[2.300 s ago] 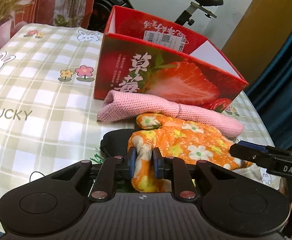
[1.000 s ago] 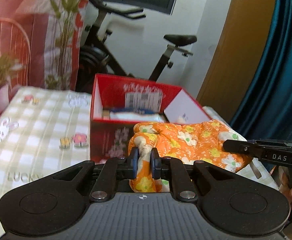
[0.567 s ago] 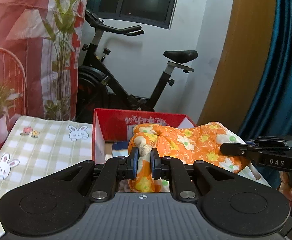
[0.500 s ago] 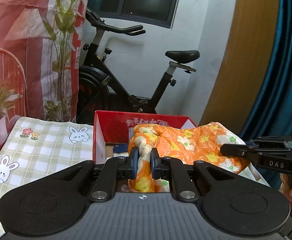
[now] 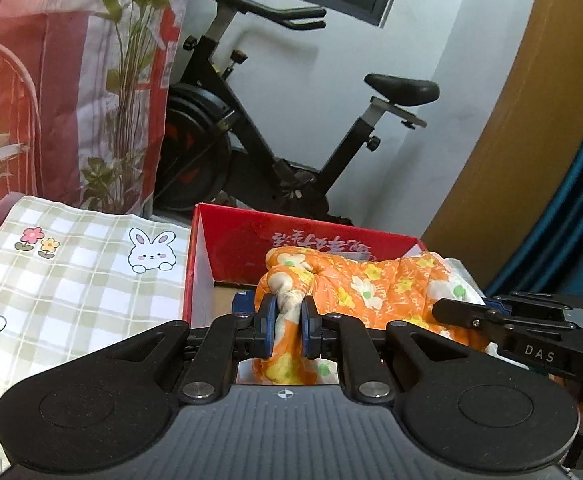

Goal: Organize soft objects
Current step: 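Lift the orange floral cloth with both tools into the red box, then open both tools to release the orange cloth inside the box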

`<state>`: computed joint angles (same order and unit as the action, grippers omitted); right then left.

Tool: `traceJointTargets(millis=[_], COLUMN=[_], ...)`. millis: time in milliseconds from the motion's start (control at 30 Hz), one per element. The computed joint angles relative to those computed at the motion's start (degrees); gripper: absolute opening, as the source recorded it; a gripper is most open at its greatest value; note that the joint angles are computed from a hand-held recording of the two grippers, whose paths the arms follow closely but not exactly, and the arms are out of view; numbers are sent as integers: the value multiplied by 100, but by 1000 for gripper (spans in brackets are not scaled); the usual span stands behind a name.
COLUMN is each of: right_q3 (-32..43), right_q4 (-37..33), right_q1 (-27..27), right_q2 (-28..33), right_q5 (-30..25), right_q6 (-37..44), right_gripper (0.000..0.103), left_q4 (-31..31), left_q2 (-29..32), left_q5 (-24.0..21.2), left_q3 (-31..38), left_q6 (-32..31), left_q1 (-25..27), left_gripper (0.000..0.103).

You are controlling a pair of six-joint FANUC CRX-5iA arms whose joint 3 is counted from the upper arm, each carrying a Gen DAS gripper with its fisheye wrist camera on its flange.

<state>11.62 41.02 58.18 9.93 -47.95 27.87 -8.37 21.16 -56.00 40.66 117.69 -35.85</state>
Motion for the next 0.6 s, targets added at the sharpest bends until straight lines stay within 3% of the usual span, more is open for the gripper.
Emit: traceJointTargets(millis=[600], right_q3=[1056], right_q4=[-909], right_q1=[-509], right_q2=[942], right_q5=[-429], right_q6=[681], right_gripper=[9], left_q4=[87], left_q2=[1136], left_q5=[-878], left_q3=[1450], left_q6=[-363], left_q1=[139], left_gripper=[14])
